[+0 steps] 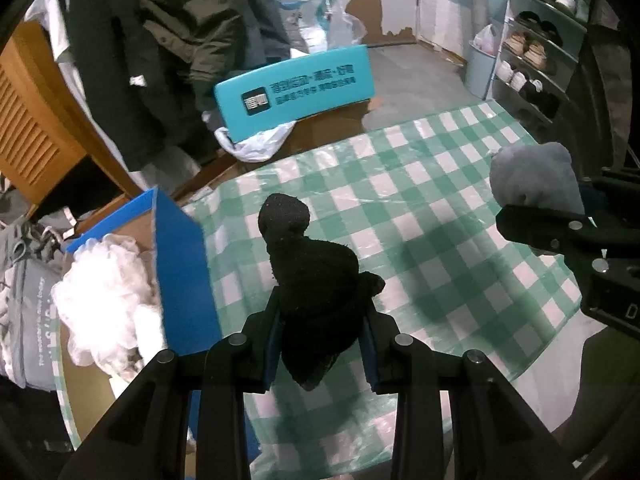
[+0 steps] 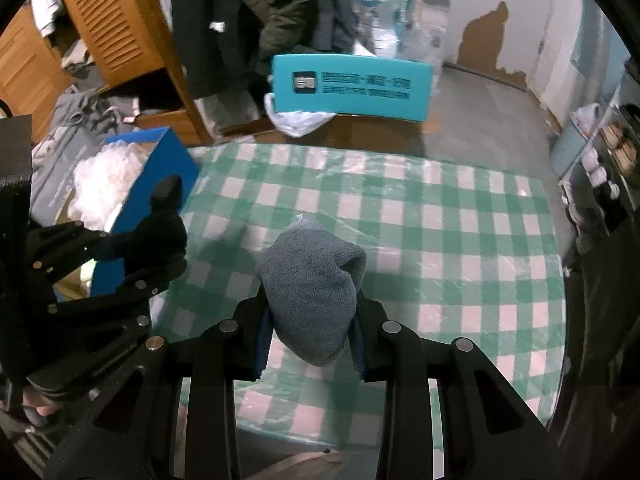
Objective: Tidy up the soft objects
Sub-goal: 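Carry the black glove with the left tool over the box while the right tool carries the grey sock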
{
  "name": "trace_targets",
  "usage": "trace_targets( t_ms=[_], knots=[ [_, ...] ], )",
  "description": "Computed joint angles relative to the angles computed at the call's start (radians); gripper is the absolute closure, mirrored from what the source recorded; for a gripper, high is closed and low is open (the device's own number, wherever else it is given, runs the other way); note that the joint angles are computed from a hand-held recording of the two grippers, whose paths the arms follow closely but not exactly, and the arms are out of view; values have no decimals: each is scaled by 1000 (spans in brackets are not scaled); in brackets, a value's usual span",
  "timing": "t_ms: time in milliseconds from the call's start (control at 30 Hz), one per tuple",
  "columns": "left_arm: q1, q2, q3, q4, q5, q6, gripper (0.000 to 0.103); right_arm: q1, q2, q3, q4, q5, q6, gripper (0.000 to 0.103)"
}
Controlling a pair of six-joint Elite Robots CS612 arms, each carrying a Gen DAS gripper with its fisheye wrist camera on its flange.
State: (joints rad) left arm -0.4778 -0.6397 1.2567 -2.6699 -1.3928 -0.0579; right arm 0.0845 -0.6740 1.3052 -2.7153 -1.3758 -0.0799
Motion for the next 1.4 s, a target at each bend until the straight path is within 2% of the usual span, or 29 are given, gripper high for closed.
trace_targets(
  t_ms=[533, 833, 1400],
  knots=[
    [52, -42, 71, -48, 3, -60, 69, 59, 39, -95, 65, 40, -63, 72],
    [80, -63, 111, -76, 31, -95, 69, 89, 65, -156, 107, 64, -96, 72],
    [132, -70, 150, -72, 61, -169, 69, 144, 131, -295, 223, 134, -149, 72]
  ],
)
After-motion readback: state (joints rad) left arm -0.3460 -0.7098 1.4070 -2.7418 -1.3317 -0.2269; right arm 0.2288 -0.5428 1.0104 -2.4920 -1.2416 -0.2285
